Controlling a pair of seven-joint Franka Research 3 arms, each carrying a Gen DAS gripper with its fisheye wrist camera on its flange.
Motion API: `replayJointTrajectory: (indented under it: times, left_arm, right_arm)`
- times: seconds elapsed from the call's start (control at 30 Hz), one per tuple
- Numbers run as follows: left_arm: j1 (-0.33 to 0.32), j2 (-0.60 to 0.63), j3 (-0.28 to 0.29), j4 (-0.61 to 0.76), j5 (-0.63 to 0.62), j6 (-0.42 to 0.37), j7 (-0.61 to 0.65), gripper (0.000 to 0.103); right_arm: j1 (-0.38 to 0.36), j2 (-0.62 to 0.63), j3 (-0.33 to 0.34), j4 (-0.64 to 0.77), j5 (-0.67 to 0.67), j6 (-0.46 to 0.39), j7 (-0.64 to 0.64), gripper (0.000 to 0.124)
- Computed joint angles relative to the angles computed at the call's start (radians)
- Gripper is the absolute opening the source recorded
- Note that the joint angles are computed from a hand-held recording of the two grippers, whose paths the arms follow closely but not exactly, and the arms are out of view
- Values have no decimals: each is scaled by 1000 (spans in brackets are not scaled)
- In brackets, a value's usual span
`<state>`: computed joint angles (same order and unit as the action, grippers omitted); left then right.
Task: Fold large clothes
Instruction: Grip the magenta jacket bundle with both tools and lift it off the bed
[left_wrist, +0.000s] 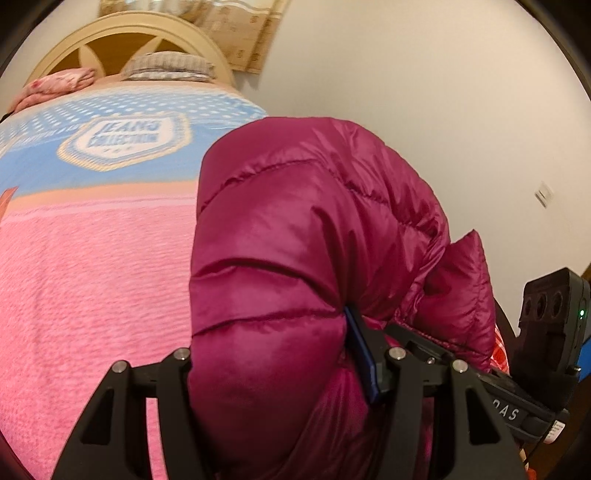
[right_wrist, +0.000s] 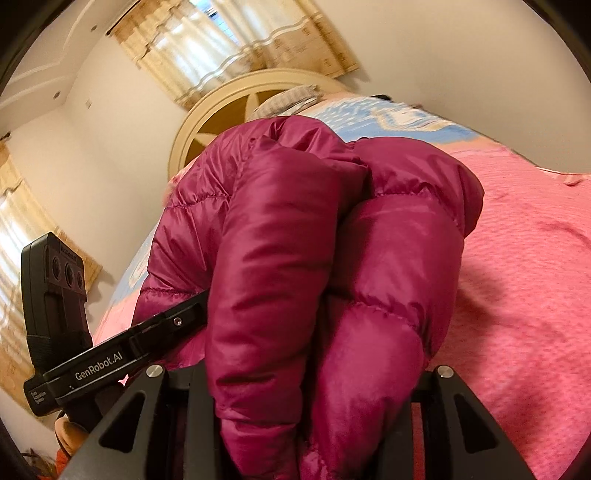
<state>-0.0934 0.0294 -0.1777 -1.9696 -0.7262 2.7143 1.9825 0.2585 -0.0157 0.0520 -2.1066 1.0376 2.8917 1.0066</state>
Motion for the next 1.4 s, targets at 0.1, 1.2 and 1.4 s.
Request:
replayJointTrajectory:
  times: [0.1,1.2,1.4]
  left_arm:
    - [-5,34,-12,42,7,-15,10,60]
    - [-31,472,-164,602,312,-191,-185,60]
    - [-60,553,-161,710,400,-228,-274,60]
  right_arm:
    - [-9,-17,-9,-22,-6,16,14,36]
    - [-179,-101,-75,-104,-661,42,506,36]
    - [-190,-48,-101,-40,-653,-4,451,36]
